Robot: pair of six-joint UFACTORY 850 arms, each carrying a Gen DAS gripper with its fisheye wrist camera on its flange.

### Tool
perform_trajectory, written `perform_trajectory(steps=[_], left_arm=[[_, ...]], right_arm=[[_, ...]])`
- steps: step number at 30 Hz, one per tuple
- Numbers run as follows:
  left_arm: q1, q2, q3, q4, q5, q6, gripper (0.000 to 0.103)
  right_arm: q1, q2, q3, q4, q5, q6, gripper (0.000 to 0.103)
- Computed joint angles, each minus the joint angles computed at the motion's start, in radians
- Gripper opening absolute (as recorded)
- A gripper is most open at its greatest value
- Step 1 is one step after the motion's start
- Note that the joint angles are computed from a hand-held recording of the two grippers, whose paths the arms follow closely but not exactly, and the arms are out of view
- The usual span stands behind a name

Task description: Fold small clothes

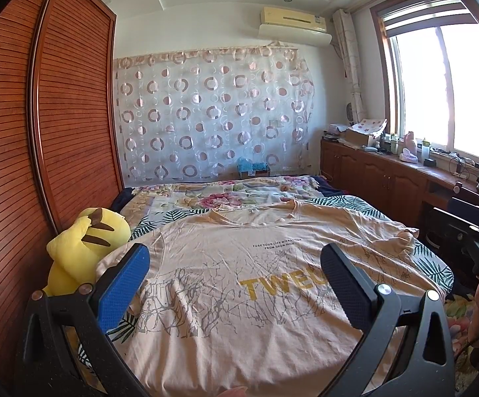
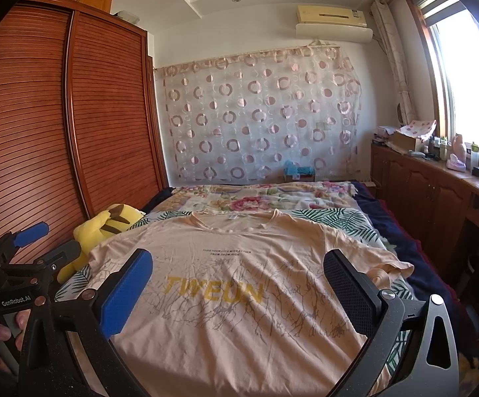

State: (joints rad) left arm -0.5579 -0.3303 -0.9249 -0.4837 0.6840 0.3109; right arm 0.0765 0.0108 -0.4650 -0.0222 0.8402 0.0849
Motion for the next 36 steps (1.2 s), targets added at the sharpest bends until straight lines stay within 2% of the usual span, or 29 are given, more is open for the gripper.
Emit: perform_trajectory(steps=[36], left_arm=[[-0.007, 0.001, 0.000, -0.008, 0.007, 0.008, 0.103]], right_arm=[[-0.002, 0.002, 0.004, -0.004, 0.002, 0.003, 0.103]])
